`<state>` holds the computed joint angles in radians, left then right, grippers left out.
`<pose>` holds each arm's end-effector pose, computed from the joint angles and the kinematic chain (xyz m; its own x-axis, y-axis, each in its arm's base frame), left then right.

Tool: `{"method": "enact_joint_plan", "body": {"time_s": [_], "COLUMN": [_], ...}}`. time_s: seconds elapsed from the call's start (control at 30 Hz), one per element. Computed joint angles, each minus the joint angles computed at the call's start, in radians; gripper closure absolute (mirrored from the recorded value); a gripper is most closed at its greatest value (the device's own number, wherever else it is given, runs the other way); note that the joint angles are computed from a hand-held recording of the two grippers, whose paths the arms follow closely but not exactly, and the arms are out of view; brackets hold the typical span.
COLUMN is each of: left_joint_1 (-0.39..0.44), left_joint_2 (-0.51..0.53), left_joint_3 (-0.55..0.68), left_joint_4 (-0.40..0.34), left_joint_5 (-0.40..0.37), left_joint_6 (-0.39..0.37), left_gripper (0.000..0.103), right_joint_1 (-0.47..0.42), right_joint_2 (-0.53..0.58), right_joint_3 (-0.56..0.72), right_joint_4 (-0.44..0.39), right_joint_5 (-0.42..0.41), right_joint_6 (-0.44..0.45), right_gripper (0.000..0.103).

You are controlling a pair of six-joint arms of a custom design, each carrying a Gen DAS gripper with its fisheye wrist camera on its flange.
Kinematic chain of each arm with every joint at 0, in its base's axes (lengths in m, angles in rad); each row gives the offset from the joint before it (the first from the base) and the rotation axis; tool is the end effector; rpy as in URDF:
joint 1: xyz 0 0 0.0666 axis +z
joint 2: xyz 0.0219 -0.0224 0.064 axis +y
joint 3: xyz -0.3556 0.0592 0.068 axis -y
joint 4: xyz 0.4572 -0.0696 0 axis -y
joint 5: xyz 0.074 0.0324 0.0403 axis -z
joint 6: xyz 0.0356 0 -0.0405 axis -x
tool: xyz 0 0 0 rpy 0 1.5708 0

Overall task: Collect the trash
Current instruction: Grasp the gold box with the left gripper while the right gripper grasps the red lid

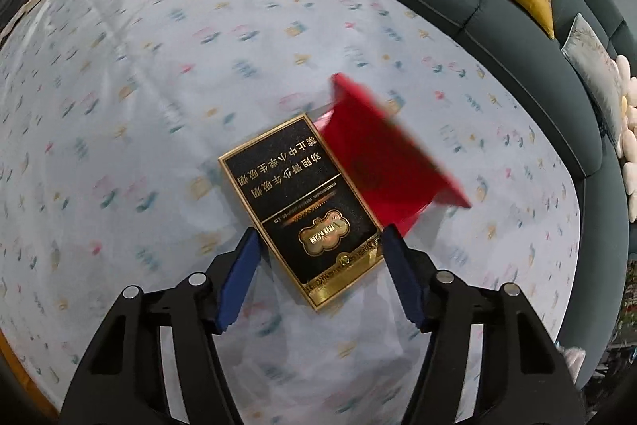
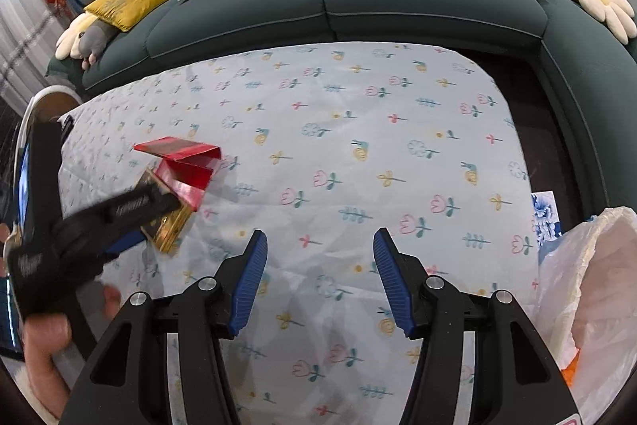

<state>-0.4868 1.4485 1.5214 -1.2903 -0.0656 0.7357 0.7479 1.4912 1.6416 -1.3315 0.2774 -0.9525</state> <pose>0.4779 -0.2508 0.4223 -0.9146 -0.2736 -0.2978 -0.2253 0.9562 -0.1867 0.4133 0.3696 0.4588 -0.8639 0.2676 -0.4266 0.2177 0.9624 0.1627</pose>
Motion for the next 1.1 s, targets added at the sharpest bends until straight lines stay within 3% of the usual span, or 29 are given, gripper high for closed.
{"method": "enact_joint_plan", "body": {"time_s": [0.1, 0.13, 0.17, 0.23, 0.43, 0.6, 0.7, 0.77, 0.83, 0.97, 1.1], "left_joint_1": [0.016, 0.026, 0.036, 0.057, 0.101, 0.101, 0.077, 0.061, 0.063, 0.060, 0.081], "left_joint_2": [-0.061, -0.077, -0.095, -0.112, -0.132, -0.133, -0.082, -0.040, -0.013, 0.022, -0.002], "left_joint_3": [-0.057, -0.071, -0.088, -0.101, -0.119, -0.105, -0.056, -0.020, -0.004, 0.029, 0.004], "left_joint_4": [-0.003, -0.004, 0.006, 0.009, 0.014, 0.026, 0.020, 0.000, -0.020, -0.055, -0.031], "left_joint_5": [0.005, 0.011, 0.020, 0.055, 0.076, 0.070, 0.050, 0.019, 0.035, 0.005, 0.018], "left_joint_6": [0.000, 0.000, -0.002, -0.018, -0.032, -0.009, -0.001, 0.020, 0.046, 0.048, 0.062], "left_gripper": [0.045, 0.051, 0.063, 0.071, 0.069, 0.043, 0.034, 0.034, 0.035, 0.046, 0.060], "right_joint_1": [0.013, 0.018, 0.021, 0.029, 0.036, 0.022, 0.010, 0.005, -0.004, -0.009, -0.009], "right_joint_2": [0.029, 0.043, 0.052, 0.086, 0.210, 0.266, 0.272, 0.278, 0.279, 0.295, 0.324], "right_joint_3": [0.036, 0.052, 0.063, 0.101, 0.244, 0.314, 0.322, 0.330, 0.330, 0.347, 0.376], "right_joint_4": [-0.002, -0.003, -0.002, -0.001, -0.005, -0.024, -0.028, -0.039, -0.034, -0.034, -0.030], "right_joint_5": [-0.003, -0.005, -0.007, -0.013, -0.029, -0.025, -0.025, -0.018, -0.030, -0.036, -0.047], "right_joint_6": [0.017, 0.023, 0.027, 0.045, 0.142, 0.181, 0.187, 0.193, 0.211, 0.249, 0.276], "right_gripper": [0.049, 0.049, 0.049, 0.049, 0.049, 0.049, 0.049, 0.049, 0.049, 0.049, 0.049]}}
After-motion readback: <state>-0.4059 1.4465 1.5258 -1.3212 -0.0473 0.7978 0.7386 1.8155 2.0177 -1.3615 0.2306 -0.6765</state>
